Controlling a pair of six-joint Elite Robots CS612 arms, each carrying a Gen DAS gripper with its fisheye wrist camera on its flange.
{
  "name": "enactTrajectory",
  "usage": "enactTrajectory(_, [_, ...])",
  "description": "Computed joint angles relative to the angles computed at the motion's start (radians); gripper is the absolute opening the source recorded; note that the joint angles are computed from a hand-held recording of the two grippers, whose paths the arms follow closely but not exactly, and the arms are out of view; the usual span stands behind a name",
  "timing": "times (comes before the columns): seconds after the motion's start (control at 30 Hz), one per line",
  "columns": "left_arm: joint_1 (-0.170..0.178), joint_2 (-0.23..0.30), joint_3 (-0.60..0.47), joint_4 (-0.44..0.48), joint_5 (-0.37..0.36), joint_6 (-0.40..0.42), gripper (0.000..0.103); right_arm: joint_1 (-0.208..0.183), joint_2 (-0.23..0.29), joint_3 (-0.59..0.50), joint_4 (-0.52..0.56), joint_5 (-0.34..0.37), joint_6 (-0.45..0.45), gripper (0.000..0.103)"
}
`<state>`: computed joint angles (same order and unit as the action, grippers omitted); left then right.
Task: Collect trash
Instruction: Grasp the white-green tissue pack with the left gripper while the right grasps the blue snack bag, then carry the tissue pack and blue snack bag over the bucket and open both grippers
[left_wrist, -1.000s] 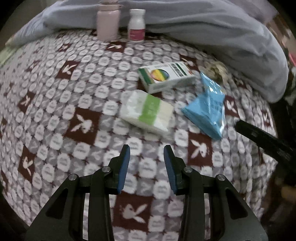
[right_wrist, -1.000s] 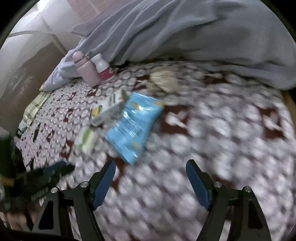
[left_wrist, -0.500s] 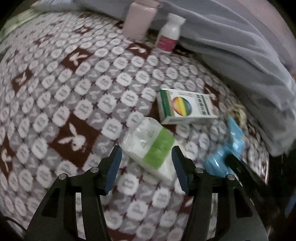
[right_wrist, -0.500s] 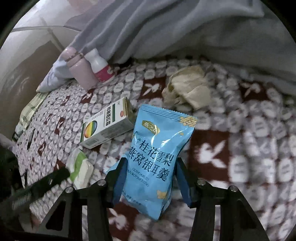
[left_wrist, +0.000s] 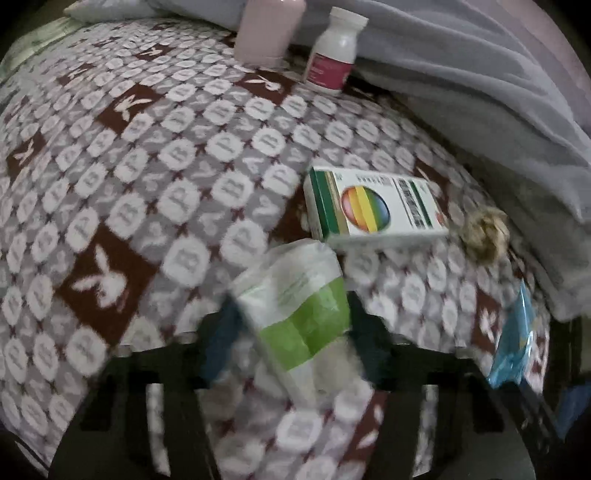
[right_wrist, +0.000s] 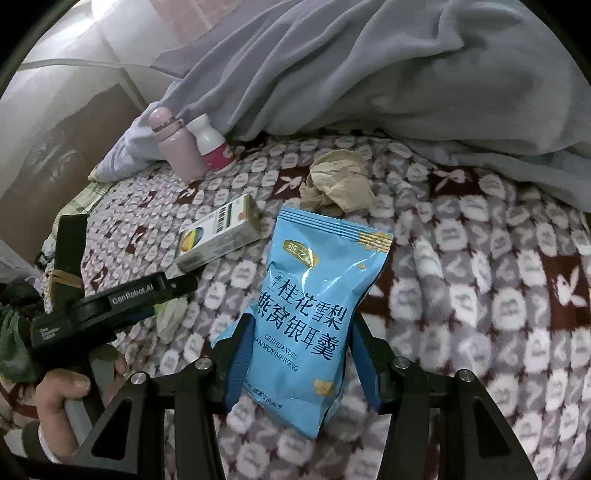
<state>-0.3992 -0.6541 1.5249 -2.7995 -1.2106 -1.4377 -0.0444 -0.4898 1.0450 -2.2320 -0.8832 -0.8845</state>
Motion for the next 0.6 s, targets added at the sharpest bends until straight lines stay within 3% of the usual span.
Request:
enactTrajectory(0.13, [-0.018, -0.029, 0.05, -0.075, -0.022, 0.033, 0.039, -0.015, -0.031, 0.044, -0.006, 0.017, -0.047, 0.049])
enactTrajectory(0.37, [-0.081, -0.06, 0.044, -0.043, 0.008, 0.16, 0.039, -0.048, -0.09, 0.131, -0.038, 0.023, -0.097, 0.049])
enactTrajectory(0.6, [-0.129, -0.047, -0.023, 0.026, 0.039, 0.255, 0.039, -0.093, -0.136, 0.214, -0.115, 0.009, -0.103, 0.049])
